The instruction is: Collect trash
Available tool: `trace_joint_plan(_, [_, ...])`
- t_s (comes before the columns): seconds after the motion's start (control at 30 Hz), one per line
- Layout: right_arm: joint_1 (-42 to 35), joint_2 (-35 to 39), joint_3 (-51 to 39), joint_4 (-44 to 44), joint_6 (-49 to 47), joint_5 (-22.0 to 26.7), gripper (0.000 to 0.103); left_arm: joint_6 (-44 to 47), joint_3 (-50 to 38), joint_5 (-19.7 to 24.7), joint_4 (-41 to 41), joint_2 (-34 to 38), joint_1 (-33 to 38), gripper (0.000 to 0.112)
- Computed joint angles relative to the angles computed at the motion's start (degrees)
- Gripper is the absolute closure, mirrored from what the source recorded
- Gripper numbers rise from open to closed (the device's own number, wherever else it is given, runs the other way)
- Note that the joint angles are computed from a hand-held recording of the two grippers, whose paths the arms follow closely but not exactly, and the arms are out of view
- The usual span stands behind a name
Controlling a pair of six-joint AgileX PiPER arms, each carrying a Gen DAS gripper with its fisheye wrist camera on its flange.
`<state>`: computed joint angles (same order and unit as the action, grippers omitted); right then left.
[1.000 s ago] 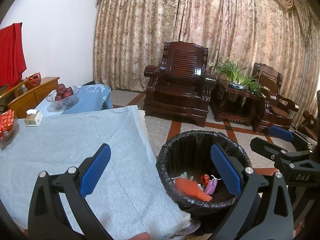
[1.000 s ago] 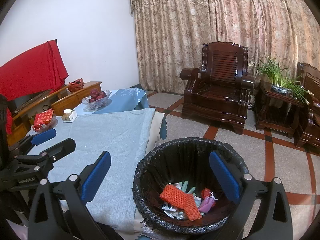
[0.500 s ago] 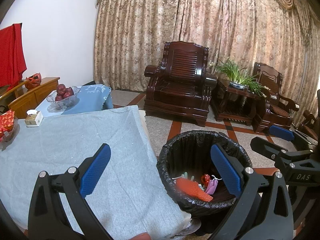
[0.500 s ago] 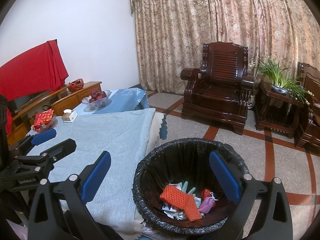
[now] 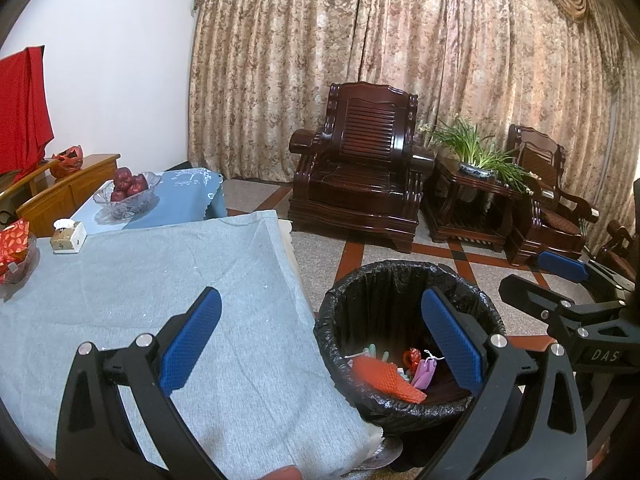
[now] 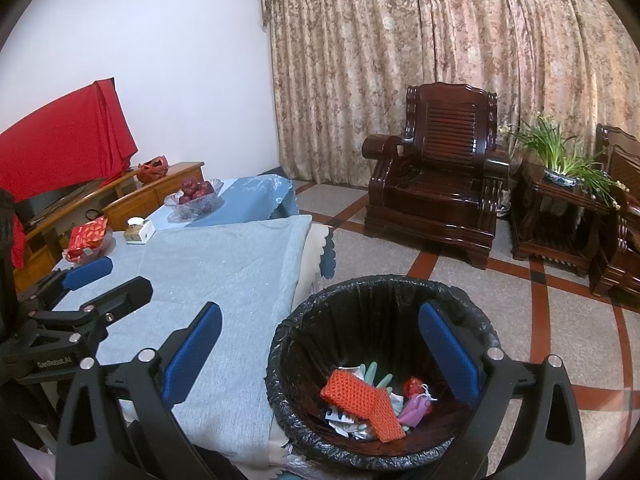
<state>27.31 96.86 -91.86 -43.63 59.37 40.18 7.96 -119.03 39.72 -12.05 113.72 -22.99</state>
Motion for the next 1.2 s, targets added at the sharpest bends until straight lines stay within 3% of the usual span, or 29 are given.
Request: trace_joint_plan(1.2, [-0.1,0.1,-0.9,1.1,-1.2,0.5,0.006,0.3,-0.4,0.8,-0.3,0.0,0.4,0.015])
